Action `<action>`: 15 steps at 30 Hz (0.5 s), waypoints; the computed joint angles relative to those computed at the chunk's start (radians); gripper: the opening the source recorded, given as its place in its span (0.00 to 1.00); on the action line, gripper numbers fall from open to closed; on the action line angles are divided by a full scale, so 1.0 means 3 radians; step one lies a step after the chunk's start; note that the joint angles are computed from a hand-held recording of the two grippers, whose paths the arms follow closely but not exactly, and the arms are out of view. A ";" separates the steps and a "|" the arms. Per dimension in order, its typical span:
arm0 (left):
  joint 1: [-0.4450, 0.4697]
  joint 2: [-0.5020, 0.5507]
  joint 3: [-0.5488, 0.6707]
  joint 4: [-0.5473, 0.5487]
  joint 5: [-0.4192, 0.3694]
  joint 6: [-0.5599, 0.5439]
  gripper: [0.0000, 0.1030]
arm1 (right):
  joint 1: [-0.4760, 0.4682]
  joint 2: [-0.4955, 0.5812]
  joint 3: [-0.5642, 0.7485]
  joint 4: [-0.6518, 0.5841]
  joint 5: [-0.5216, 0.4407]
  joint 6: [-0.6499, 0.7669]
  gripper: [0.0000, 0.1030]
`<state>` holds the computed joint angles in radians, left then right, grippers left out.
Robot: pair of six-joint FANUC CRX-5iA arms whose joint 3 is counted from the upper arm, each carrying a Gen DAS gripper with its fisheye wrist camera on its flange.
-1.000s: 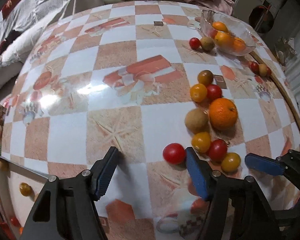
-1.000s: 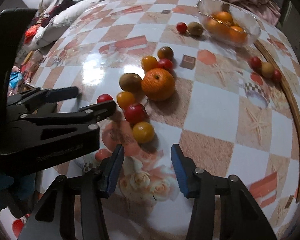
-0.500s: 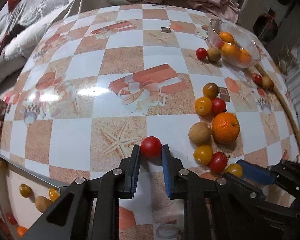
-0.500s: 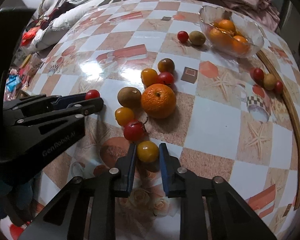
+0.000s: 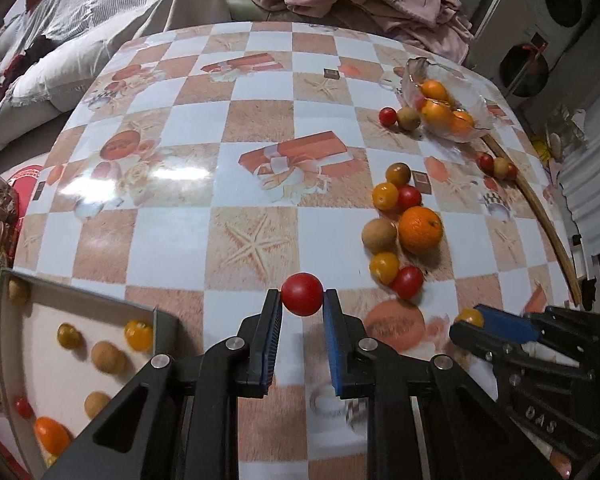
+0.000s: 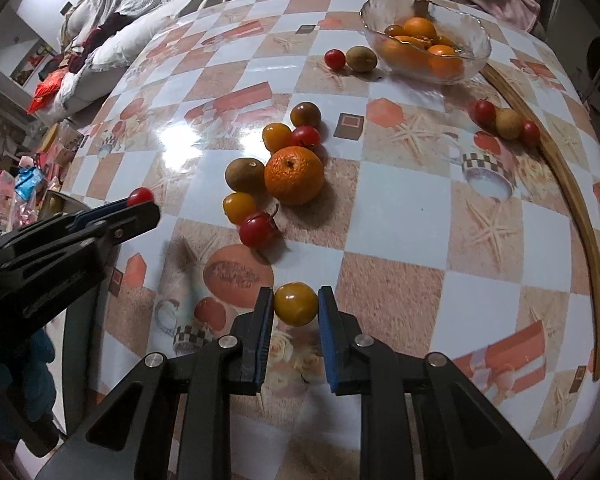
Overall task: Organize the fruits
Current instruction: 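Carry both tomatoes into the white tray and open both tools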
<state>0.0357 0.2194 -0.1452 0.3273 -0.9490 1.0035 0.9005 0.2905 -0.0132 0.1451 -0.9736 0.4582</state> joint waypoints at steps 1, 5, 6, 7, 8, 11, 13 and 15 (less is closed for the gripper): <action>0.0013 -0.0025 -0.0017 0.0001 -0.0015 0.0001 0.22 | 0.0005 -0.0007 0.0006 -0.0009 -0.0016 0.0000 0.24; 0.0096 -0.0164 -0.0128 0.0032 -0.0045 -0.0021 0.22 | 0.0020 0.0006 0.0067 -0.0040 -0.0110 0.0026 0.24; 0.0113 -0.0193 -0.0149 0.0032 -0.0048 -0.0031 0.22 | 0.0026 0.0011 0.0081 -0.0047 -0.0128 0.0031 0.24; 0.0134 -0.0227 -0.0173 0.0033 -0.0051 -0.0046 0.22 | 0.0035 0.0016 0.0096 -0.0048 -0.0146 0.0038 0.24; 0.0157 -0.0260 -0.0196 0.0036 -0.0055 -0.0064 0.22 | 0.0049 0.0025 0.0119 -0.0043 -0.0179 0.0044 0.24; 0.0240 -0.0354 -0.0259 0.0045 -0.0074 -0.0108 0.22 | 0.0088 0.0046 0.0173 -0.0036 -0.0235 0.0055 0.24; 0.0298 -0.0398 -0.0285 0.0054 -0.0097 -0.0124 0.22 | 0.0109 0.0071 0.0219 -0.0025 -0.0258 0.0072 0.24; 0.0360 -0.0446 -0.0312 0.0052 -0.0113 -0.0138 0.22 | 0.0122 0.0108 0.0283 -0.0035 -0.0285 0.0108 0.24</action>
